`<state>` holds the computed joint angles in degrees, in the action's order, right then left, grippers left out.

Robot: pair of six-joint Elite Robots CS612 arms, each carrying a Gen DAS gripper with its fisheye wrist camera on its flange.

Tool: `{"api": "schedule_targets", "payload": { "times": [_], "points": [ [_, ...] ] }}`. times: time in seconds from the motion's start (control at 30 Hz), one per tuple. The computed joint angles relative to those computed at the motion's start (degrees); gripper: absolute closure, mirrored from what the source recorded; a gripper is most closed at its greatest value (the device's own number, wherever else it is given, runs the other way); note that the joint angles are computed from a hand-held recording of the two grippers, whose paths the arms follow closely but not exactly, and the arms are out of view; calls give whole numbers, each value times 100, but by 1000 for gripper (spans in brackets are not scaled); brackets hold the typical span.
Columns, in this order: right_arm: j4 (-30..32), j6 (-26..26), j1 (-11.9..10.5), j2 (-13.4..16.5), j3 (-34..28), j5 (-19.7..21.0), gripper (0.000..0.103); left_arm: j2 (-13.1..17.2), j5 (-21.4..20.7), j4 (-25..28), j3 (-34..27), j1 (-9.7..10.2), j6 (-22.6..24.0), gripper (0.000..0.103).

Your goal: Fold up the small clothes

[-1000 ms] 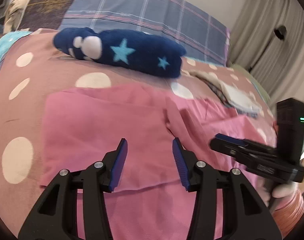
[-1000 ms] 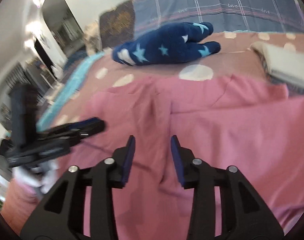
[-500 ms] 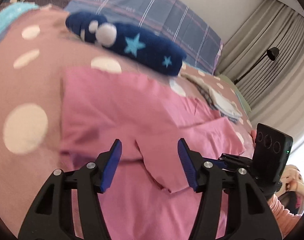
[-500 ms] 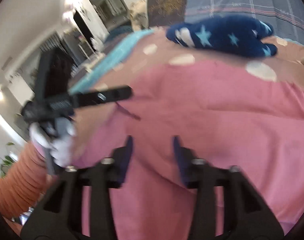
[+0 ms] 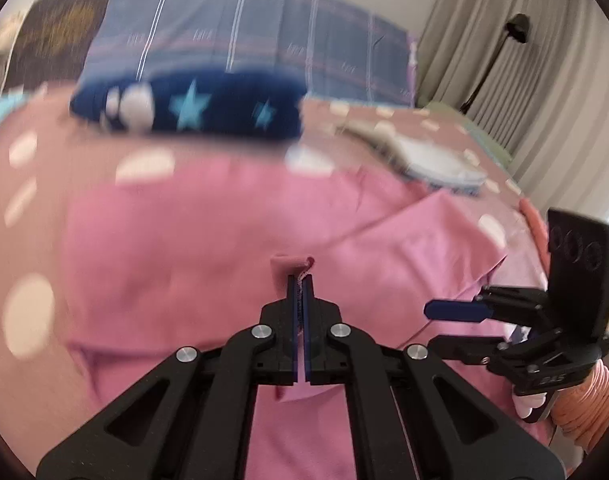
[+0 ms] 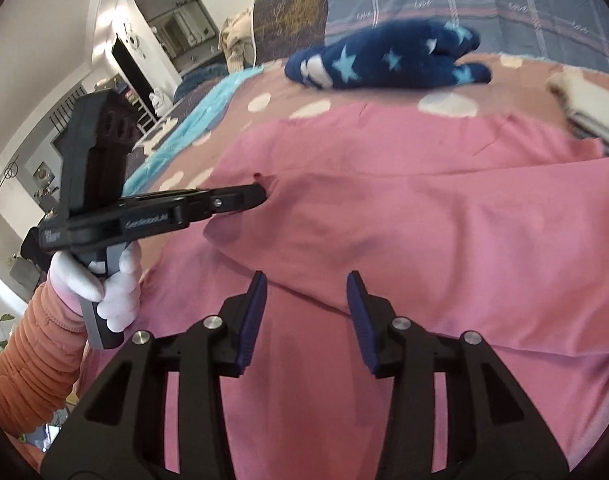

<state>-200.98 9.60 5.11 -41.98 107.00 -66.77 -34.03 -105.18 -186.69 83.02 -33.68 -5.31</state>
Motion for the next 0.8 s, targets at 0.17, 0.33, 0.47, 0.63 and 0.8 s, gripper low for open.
{"api": "schedule_targets", "payload": {
  "times": [0.17,0.33,0.47,0.63,0.8],
  "points": [
    [-512,210,-146,-222,399,-558,56,-234,744,-690,5,-40,414,102],
    [-402,411,-249,-354,667,-1103,49,-109,1996,-107,-304,155,176,102],
    [-75,537,-294,-346,757,-1259,49,71,2051,667,-409,321,-379,81],
    [48,544,-256,-392,766,-1439,49,101,1552,455,-298,311,-255,73],
    [-94,855,-254,-458,663,-1959,49,242,1117,503,-369,100,282,59]
  ]
}}
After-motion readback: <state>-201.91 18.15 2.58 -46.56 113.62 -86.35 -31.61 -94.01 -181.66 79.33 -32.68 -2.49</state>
